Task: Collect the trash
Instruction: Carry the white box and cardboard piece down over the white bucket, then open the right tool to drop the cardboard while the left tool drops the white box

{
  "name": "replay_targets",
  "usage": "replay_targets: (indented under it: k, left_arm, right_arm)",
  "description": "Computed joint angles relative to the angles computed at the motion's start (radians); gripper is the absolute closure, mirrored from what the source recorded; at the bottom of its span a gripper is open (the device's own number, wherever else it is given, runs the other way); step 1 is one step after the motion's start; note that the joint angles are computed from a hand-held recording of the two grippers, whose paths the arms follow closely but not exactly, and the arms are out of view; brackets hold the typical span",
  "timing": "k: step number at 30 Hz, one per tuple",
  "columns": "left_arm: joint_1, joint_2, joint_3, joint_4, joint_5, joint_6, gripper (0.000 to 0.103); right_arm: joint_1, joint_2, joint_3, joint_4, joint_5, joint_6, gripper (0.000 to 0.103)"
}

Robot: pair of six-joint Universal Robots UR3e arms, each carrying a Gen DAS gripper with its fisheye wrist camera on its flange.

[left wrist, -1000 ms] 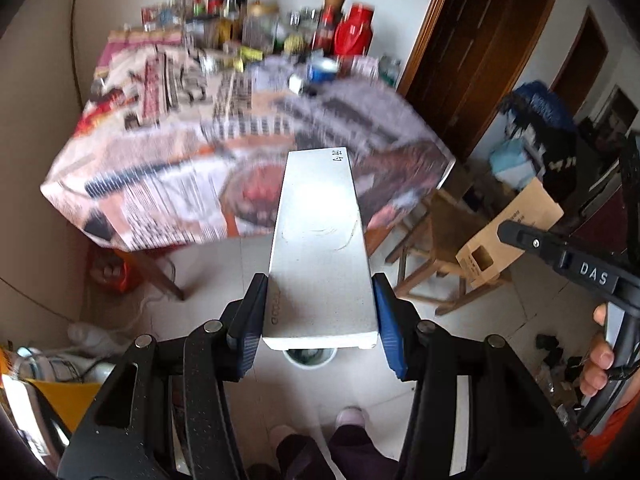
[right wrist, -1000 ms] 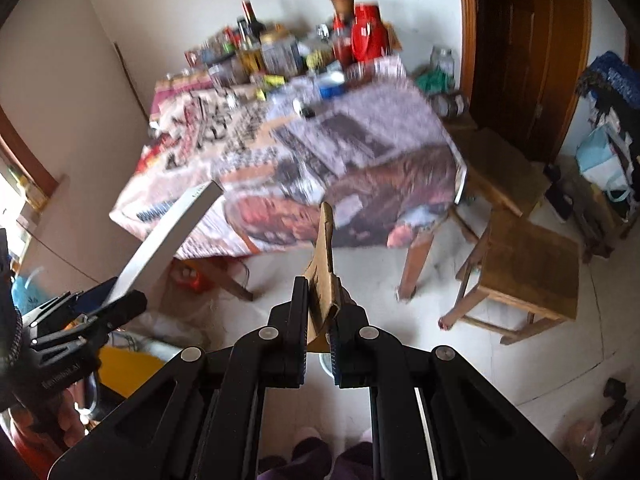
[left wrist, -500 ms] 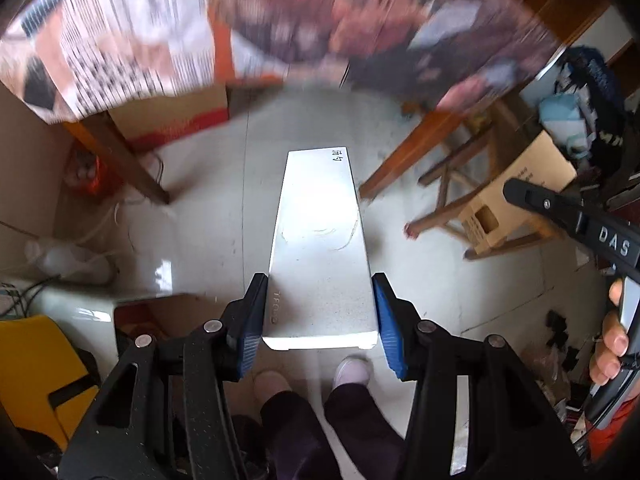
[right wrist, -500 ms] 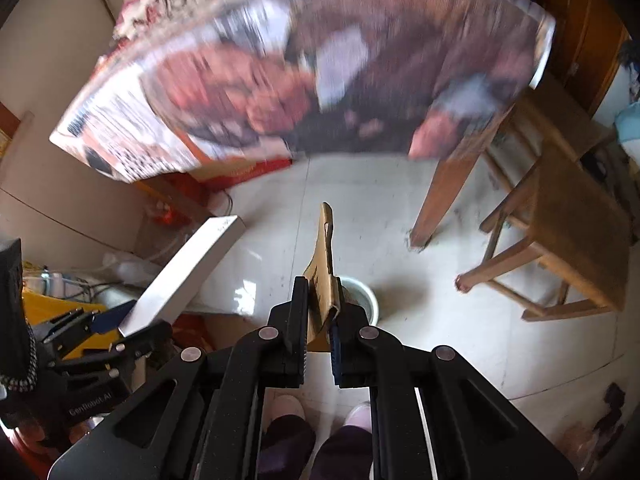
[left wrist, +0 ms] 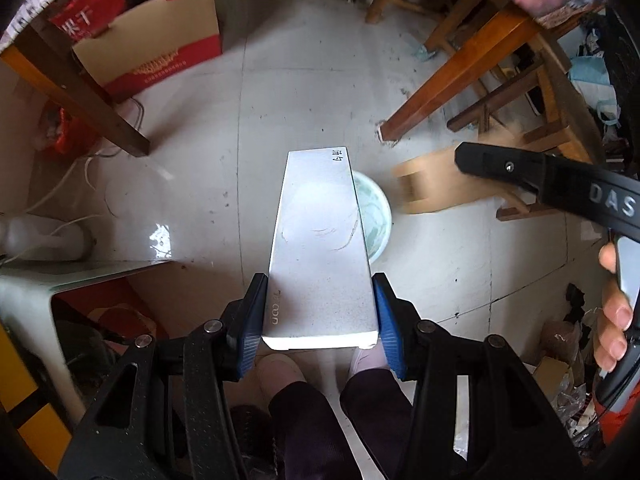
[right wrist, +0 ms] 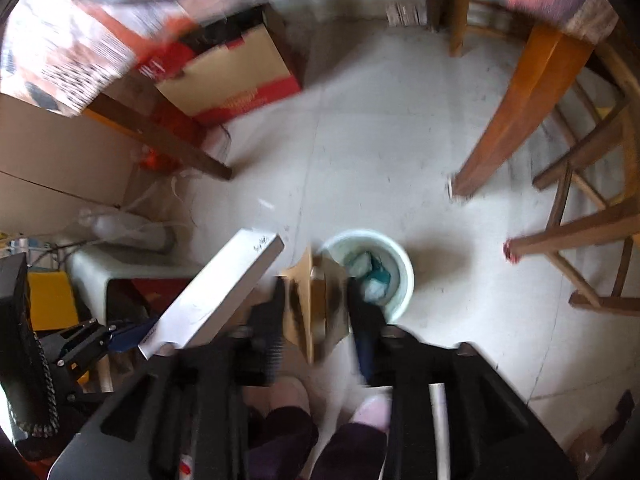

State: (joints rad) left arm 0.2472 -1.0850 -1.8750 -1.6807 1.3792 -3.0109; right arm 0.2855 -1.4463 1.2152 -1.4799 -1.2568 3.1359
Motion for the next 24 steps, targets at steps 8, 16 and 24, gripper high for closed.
replay_targets:
  k: [8, 16, 24]
  left_arm:
    - [-0.085, -0.128, -0.045, 0.143, -0.02, -0.049, 0.052]
    - [-0.154, -0.252, 0.074, 0.111, -0.039, -0.074, 0.049]
    - [-0.156, -0.209, 0.345, -0.149, -0.034, -0.095, 0.049]
  right_arm:
    - [-0.042, -0.056, 0.088, -0.001, -0.015, 0.013, 0.064]
    - [-0.065, -0.094, 0.065, 0.041, -0.09, -0.023, 0.063]
    - [-0.094, -0.082, -0.177, 0.246, -0.09, -0.041, 0.064]
